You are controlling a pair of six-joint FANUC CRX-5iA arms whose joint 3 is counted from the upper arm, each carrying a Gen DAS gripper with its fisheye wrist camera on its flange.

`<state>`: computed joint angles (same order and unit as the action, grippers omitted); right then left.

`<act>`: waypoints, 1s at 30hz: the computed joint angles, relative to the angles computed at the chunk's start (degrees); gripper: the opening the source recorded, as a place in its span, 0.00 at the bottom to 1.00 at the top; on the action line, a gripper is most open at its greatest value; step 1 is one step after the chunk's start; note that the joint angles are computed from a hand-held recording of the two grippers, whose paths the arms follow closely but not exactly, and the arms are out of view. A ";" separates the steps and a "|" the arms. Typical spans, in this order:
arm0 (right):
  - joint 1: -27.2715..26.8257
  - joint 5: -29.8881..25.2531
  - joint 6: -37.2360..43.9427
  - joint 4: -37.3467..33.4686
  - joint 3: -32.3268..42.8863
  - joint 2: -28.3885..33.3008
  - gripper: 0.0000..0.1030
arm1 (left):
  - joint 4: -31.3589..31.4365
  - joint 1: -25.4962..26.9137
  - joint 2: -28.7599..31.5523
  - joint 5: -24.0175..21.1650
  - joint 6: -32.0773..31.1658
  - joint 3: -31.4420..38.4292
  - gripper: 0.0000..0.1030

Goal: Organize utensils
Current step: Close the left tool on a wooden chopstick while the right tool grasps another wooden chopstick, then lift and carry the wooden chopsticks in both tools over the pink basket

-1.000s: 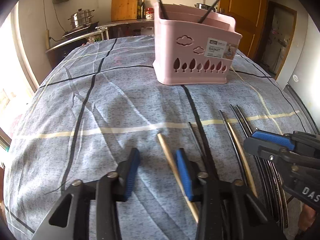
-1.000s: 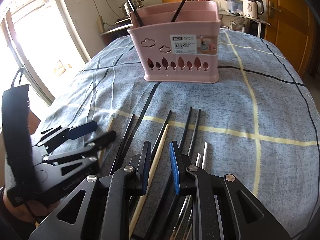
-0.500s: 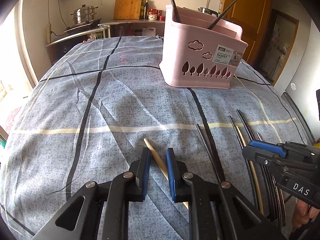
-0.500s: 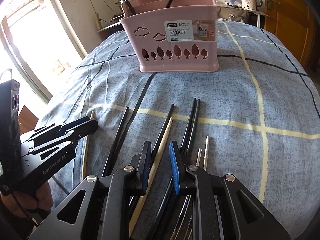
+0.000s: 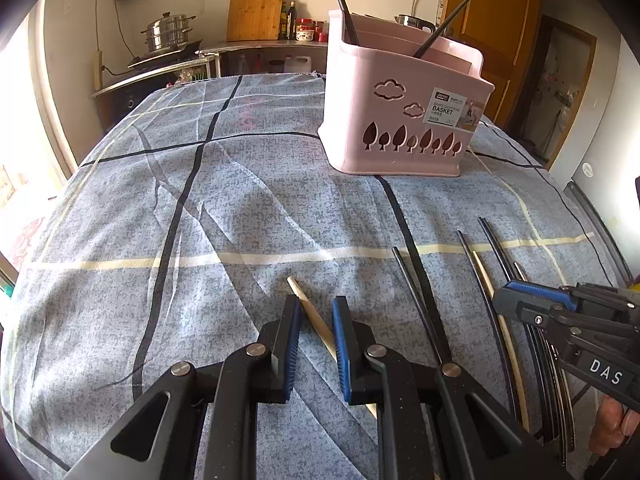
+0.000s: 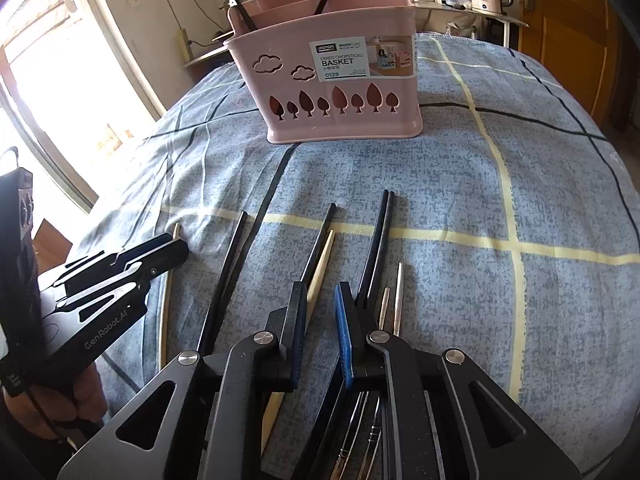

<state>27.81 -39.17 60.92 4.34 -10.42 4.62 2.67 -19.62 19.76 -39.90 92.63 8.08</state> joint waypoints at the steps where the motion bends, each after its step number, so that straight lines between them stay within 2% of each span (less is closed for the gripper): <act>1: 0.30 -0.34 -0.66 1.11 0.25 0.40 0.15 | -0.62 -0.23 0.12 -0.31 0.51 0.38 0.17; 7: 1.24 -2.89 -3.59 6.51 2.96 3.65 0.12 | -4.06 -1.67 1.44 -3.15 3.77 3.61 0.17; 12: 0.67 -3.47 -2.33 5.07 3.45 3.59 0.08 | 1.74 -0.59 1.11 -2.97 -0.89 2.00 0.17; 18: -0.09 -7.23 0.94 3.11 8.15 6.39 0.07 | 6.23 0.33 2.80 -4.86 -4.91 3.63 0.17; 20: -0.63 -7.72 2.09 1.71 9.41 7.04 0.07 | 7.55 0.70 3.44 -5.68 -5.92 4.35 0.10; 23: -1.36 -8.36 3.80 -0.19 10.76 7.60 0.07 | 11.96 1.81 4.27 -6.58 -8.29 4.46 0.05; 26: -2.24 -7.74 5.53 -2.99 10.89 6.77 0.07 | 15.58 2.71 4.51 -6.93 -10.12 3.76 0.05; 30: -2.70 -6.54 6.17 -3.93 10.19 4.88 0.07 | 16.85 2.84 4.27 -7.37 -11.20 3.59 0.05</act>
